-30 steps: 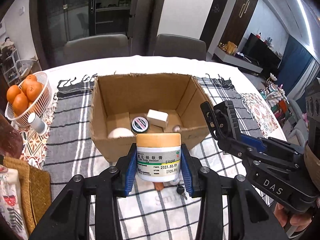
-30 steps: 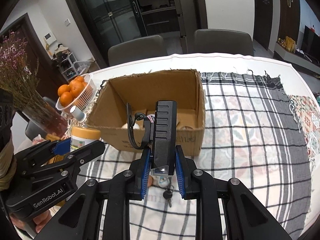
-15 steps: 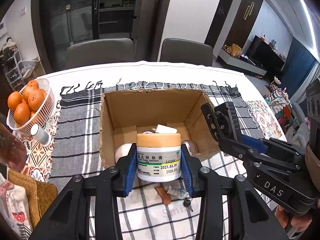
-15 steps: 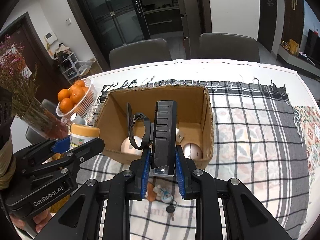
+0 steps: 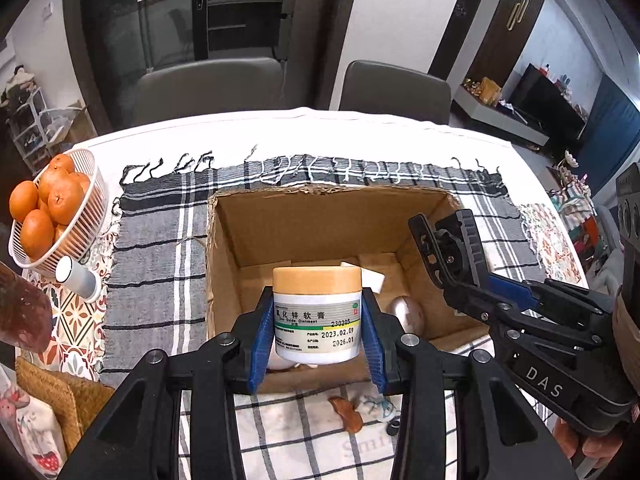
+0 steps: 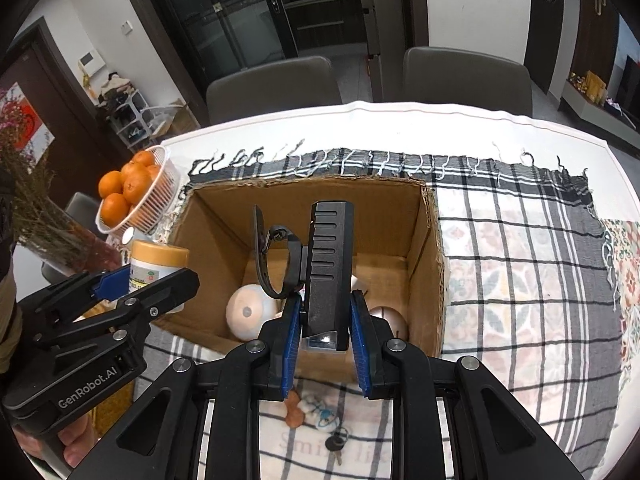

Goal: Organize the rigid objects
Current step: 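Open both tools to drop the flashlight and jar into the box, then reach the right tool to the figurine keychain while the left tool reaches the wooden comb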

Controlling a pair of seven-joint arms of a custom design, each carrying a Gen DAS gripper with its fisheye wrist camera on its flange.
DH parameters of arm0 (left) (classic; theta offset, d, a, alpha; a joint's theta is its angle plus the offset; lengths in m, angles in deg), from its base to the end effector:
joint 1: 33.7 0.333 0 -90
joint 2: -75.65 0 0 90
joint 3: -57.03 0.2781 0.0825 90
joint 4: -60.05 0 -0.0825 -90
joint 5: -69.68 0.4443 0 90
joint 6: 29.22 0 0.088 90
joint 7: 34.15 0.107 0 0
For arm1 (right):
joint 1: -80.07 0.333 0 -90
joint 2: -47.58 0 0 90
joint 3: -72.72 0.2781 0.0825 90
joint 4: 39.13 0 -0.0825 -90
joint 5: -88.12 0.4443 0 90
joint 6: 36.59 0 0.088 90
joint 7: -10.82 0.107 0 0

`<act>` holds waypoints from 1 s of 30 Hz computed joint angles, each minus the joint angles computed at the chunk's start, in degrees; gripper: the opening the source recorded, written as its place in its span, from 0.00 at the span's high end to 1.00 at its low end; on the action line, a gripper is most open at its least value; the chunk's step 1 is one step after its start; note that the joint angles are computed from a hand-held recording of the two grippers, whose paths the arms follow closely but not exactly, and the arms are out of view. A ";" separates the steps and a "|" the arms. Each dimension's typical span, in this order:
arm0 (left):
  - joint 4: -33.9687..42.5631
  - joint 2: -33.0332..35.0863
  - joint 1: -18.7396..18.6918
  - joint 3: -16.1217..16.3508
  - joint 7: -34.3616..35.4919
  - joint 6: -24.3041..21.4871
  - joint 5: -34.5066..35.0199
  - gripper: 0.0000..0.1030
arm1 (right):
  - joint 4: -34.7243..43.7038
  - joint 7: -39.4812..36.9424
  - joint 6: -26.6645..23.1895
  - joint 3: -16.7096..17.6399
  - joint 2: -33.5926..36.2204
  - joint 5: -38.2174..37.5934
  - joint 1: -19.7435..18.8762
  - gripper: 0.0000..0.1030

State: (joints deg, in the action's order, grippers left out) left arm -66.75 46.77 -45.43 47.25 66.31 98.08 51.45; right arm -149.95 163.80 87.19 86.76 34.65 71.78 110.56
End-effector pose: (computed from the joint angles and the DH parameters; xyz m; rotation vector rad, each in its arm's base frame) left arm 0.4773 -0.2093 0.5835 -1.5542 2.4247 -0.7774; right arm 0.4267 0.4180 0.5834 -1.6599 2.0505 -0.3414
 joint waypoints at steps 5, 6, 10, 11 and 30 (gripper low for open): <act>2.35 3.68 0.53 -0.80 -1.18 -1.23 1.66 0.62 | 0.83 -1.55 -0.38 -0.88 1.89 1.64 -0.30 0.76; 2.66 4.13 0.58 -0.91 -1.42 -1.36 1.96 0.62 | 0.86 -1.91 -0.38 -1.09 2.18 2.19 -0.34 0.76; 4.03 6.47 0.86 -1.44 -2.39 -2.32 3.74 0.62 | 0.82 -2.64 -0.61 -1.58 3.01 3.73 -0.54 0.76; 4.35 6.96 0.92 -1.57 -2.68 -2.66 4.23 0.62 | 0.79 -2.93 -0.68 -1.74 3.23 4.33 -0.58 0.76; -1.68 -1.10 -0.60 -0.66 -0.18 -0.51 3.12 0.56 | -2.17 -3.95 1.12 -0.84 -0.46 3.48 -0.31 0.72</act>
